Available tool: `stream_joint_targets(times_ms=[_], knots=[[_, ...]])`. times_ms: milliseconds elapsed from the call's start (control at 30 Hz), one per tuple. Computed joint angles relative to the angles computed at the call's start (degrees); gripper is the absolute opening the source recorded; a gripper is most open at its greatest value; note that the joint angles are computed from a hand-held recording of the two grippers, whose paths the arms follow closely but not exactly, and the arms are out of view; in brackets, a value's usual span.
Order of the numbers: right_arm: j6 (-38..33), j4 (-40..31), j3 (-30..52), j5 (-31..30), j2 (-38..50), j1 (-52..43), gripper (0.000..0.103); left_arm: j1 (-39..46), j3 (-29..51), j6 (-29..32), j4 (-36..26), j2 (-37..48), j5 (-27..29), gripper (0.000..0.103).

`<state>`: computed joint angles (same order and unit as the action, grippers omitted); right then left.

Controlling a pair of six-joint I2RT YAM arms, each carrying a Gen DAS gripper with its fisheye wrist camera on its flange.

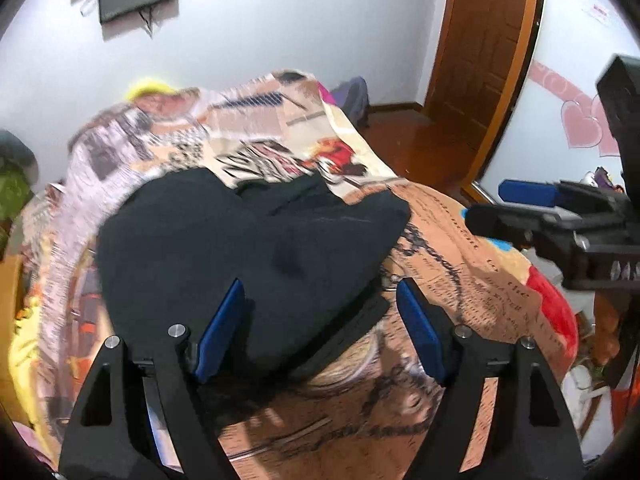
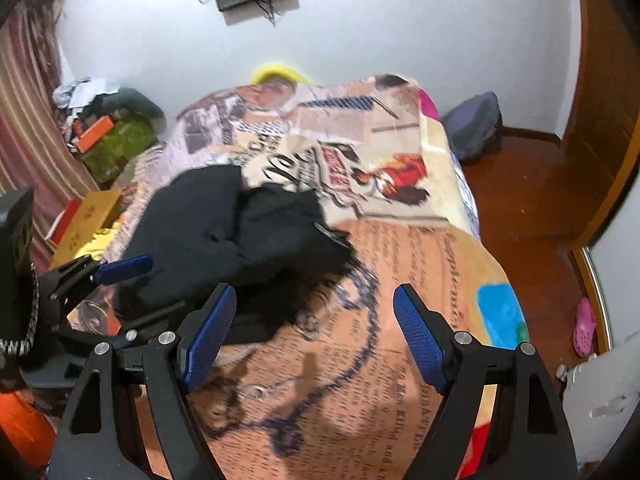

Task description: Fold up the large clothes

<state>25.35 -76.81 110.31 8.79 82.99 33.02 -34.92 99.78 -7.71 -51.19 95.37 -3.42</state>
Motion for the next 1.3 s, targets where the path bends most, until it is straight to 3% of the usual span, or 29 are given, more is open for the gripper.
stream_joint_targets(times_ms=[67, 200, 333, 500, 600, 800, 933, 1067, 1300], knots=[[0.1, 0.9, 1.3, 0.1, 1.4, 1.0, 0.078, 1.1, -2.1, 1.0, 0.7, -2.9, -1.8, 0.078], [1.0, 2.6, 3.2, -1.1, 4.4, 2.2, 0.078, 5.9, -5.2, 1.2, 2.6, -6.7, -2.3, 0.092], [2.0, 4.5, 2.8, -3.3, 6.6, 2.5, 0.078, 12.1, -7.4, 0.1, 3.8, -7.3, -1.8, 0.093], [3.1, 5.7, 0.7, -6.7, 8.5, 1.6, 0.078, 20.9, -9.2, -3.0, 3.3, -4.5, 6.1, 0.093], [3.3, 5.9, -0.6, -7.9, 9.1, 0.9, 0.078, 25.3, -9.9, -4.4, 2.7, -1.2, 13.6, 0.094], [5.0, 9.6, -5.2, -15.2, 7.4, -3.1, 0.079, 29.3, -11.9, -9.1, 6.8, 2.0, 25.2, 0.097], [6.9, 12.3, -7.3, -21.1, 7.5, -6.5, 0.082, 30.0, -8.3, -10.7, 5.5, 7.5, 30.3, 0.099], [8.0, 14.7, -9.8, -25.3, 8.2, -8.6, 0.084, 30.3, -5.9, -11.9, 5.4, 11.5, 32.0, 0.103], [12.0, 21.4, -17.3, -38.9, 9.6, -13.8, 0.093, 31.0, -2.2, -11.6, 3.7, 15.5, 34.0, 0.103]])
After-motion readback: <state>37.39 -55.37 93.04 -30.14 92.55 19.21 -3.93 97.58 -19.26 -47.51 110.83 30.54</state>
